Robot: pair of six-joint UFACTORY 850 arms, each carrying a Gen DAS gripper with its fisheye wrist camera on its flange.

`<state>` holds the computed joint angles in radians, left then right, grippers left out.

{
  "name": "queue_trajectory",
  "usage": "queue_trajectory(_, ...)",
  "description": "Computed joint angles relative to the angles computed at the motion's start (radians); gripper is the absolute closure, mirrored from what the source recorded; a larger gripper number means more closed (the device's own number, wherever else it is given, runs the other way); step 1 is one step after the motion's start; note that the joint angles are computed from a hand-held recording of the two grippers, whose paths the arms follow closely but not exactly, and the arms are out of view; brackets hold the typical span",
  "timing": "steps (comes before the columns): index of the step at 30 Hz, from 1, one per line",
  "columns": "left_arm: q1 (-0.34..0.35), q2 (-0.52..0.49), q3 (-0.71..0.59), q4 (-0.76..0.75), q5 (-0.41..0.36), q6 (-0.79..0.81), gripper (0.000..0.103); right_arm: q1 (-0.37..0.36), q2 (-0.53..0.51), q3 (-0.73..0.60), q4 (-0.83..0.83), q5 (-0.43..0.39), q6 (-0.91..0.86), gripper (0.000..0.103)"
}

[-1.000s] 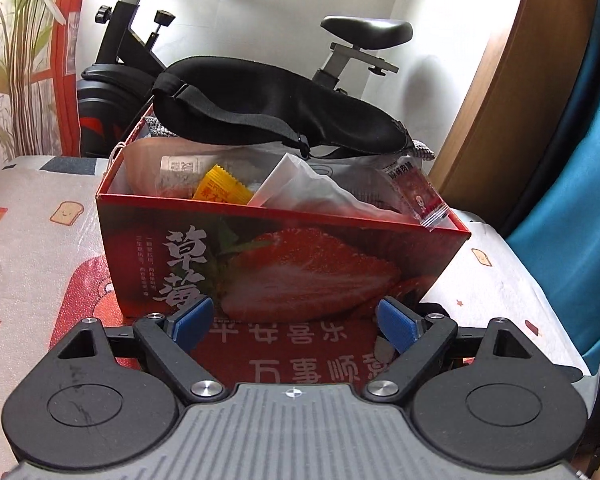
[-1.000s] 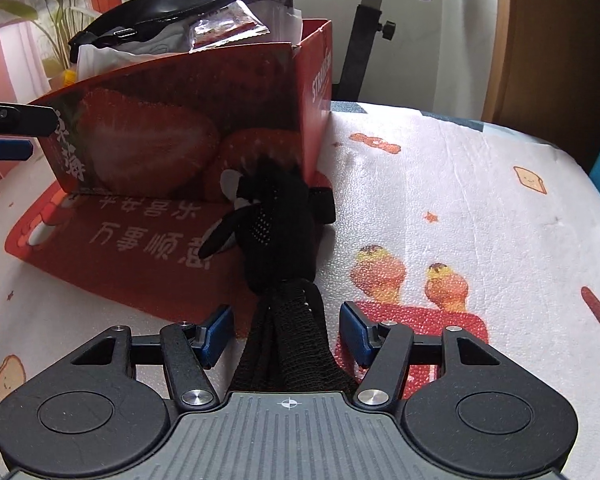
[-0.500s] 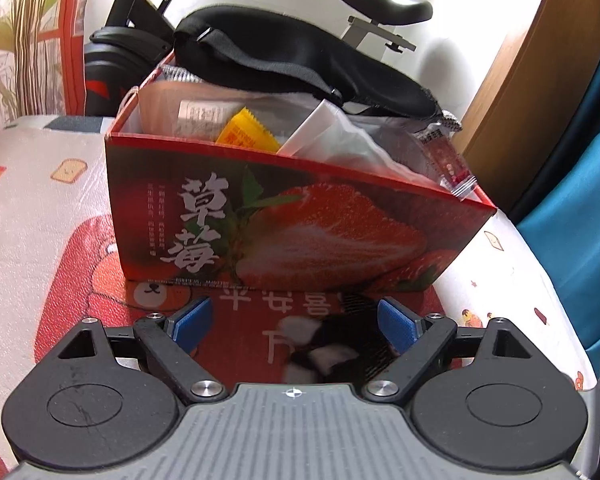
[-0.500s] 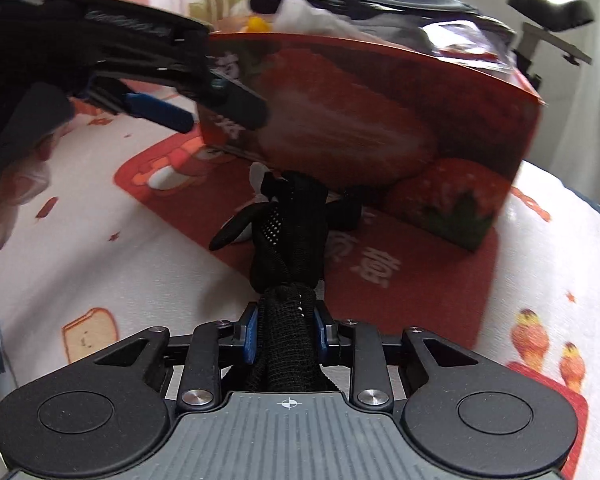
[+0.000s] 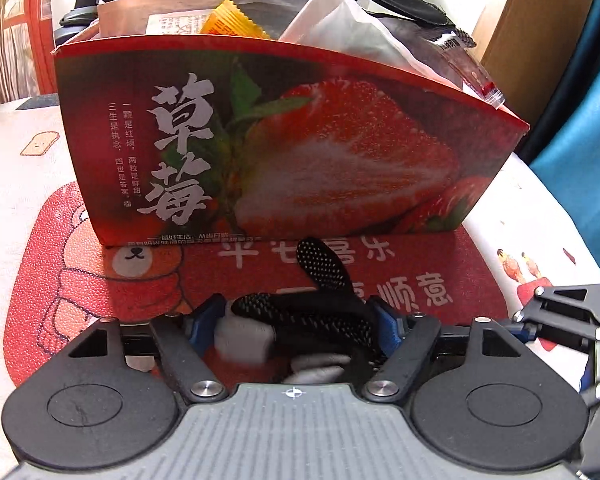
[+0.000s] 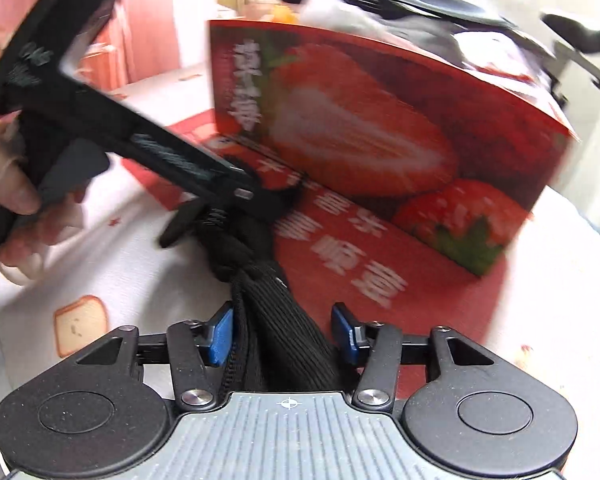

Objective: Organize soft objects
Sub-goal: 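Lower the right gripper onto the black mesh glove while the left gripper pinches its cuff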

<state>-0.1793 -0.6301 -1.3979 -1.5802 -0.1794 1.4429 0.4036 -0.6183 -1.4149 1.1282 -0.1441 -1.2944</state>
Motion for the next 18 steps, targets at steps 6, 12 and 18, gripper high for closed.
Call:
queue_trajectory(6, 0.033, 0.031, 0.060, -0.183, -0.114, 0.190, 0.026, -0.018, 0.024, 0.046, 0.137, 0.023, -0.080, 0.051)
queue_trajectory(12, 0.070, 0.047, 0.109, -0.183, -0.296, 0.281, 0.018, -0.018, 0.026, 0.049, 0.074, 0.040, -0.026, 0.042)
queue_trajectory(18, 0.039, 0.038, 0.108, -0.169, -0.267, 0.351, 0.026, -0.020, 0.017, 0.036, 0.003, 0.035, 0.028, 0.044)
